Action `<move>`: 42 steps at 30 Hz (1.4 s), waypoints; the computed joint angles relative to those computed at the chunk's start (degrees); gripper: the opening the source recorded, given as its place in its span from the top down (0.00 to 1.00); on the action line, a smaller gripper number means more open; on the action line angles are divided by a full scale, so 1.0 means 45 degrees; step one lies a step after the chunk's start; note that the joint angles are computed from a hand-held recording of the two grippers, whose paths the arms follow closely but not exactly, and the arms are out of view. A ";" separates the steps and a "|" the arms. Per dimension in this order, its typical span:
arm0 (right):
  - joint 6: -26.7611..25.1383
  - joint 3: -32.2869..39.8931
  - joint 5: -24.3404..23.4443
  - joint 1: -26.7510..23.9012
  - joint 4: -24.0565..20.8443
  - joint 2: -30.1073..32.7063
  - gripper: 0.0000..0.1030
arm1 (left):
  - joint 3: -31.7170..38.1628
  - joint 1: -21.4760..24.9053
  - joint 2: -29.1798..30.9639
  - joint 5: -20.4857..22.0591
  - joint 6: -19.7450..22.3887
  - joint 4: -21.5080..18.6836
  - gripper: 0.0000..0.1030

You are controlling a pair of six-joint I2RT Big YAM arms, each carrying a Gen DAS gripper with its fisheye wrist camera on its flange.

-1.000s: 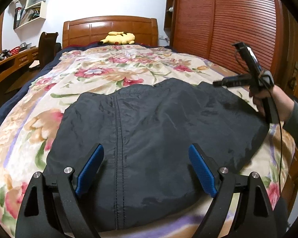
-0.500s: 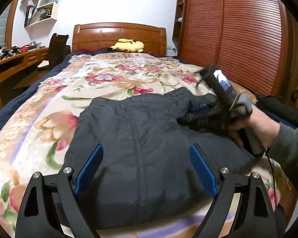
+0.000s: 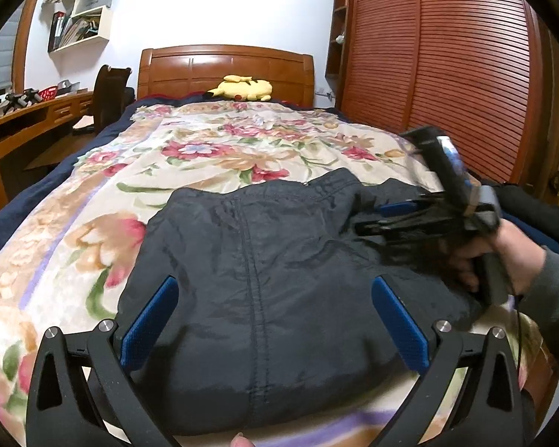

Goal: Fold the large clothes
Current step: 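Move the right gripper to the side edge of the folded jacket, then grasp the jacket's side edge with the right gripper and lift it over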

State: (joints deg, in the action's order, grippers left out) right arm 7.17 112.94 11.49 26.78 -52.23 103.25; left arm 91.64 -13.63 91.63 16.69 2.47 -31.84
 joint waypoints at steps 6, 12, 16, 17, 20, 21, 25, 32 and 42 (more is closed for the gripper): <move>0.0058 -0.4007 0.0692 0.0263 0.1831 -0.2925 0.30 | 0.0054 -0.0186 0.0037 0.0119 0.0125 -0.0092 0.00; 0.1275 -0.5767 0.2175 0.0438 0.1928 -0.4234 0.30 | 0.0151 -0.0604 0.0099 0.0040 0.0172 -0.0198 0.00; 0.1567 -0.6265 0.2540 0.0461 0.1848 -0.4751 0.30 | 0.0284 -0.0876 0.0222 -0.0078 0.0281 -0.0377 0.00; 0.1636 -0.6423 0.2612 0.0471 0.1868 -0.4928 0.30 | 0.0343 -0.0969 0.0283 -0.0111 0.0324 -0.0473 0.00; 0.1866 -0.7000 0.3123 0.0691 0.1823 -0.5650 0.30 | 0.0453 -0.1248 0.0413 -0.0322 0.0515 -0.0716 0.00; 0.1915 -0.7194 0.3326 0.0667 0.1836 -0.5828 0.30 | 0.0503 -0.1359 0.0472 -0.0466 0.0615 -0.0814 0.00; 0.2326 -0.7618 0.3905 0.0488 0.1359 -0.6194 0.30 | 0.0861 -0.1644 0.0824 -0.0743 0.0901 -0.1341 0.00; 0.2968 -0.8470 0.2911 -0.0124 0.1670 -0.6955 0.22 | 0.1211 -0.1891 0.1207 -0.1128 0.1423 -0.2136 0.00; 0.3661 -0.8870 0.2504 -0.0379 0.1808 -0.6727 0.09 | 0.0917 -0.1983 0.1064 -0.1422 0.1627 -0.2040 0.00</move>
State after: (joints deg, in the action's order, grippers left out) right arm 23.64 73.03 22.76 25.07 -44.10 72.97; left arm 95.77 -22.56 96.42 10.29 9.79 -41.02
